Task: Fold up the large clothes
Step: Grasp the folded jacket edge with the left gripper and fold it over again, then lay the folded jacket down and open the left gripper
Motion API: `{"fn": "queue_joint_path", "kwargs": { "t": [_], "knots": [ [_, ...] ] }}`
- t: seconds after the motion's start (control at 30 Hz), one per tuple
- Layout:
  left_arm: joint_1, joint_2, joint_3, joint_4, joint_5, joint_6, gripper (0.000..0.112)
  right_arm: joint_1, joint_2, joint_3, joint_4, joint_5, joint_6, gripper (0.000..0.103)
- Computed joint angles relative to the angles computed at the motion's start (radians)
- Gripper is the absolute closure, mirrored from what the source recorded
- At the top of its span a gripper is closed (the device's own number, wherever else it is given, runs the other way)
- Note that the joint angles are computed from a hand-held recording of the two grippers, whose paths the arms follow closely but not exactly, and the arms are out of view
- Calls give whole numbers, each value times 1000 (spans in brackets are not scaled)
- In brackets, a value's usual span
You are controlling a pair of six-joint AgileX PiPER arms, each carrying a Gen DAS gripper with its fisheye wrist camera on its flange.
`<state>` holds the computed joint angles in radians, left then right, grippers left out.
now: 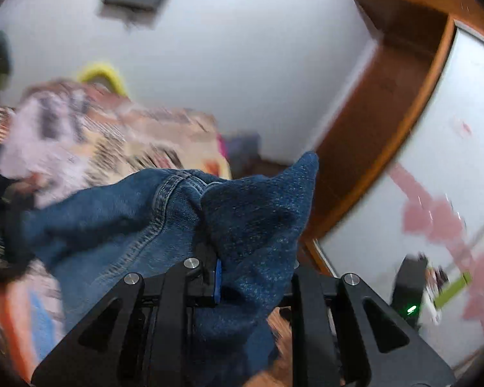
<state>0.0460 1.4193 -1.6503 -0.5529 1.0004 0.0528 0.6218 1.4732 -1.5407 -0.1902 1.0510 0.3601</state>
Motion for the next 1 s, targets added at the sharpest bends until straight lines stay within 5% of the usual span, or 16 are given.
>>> {"fn": "queue_joint_path", "kwargs": {
  "t": [0.2,0.33,0.63,1.0],
  "knots": [
    [-210,48,87,120,24,3,95,-24,-62,75,-113,9,-31,40],
    [-235,60,140,125,70,22,94,-11,-128,155,-144,29,-43,40],
    [-272,-79,190,228,151,50,70,-91,-206,175,-17,37,-124,40],
    [-31,-201,207,251,183,126,59,-194,-191,38,290,60,-263,40]
  ]
}}
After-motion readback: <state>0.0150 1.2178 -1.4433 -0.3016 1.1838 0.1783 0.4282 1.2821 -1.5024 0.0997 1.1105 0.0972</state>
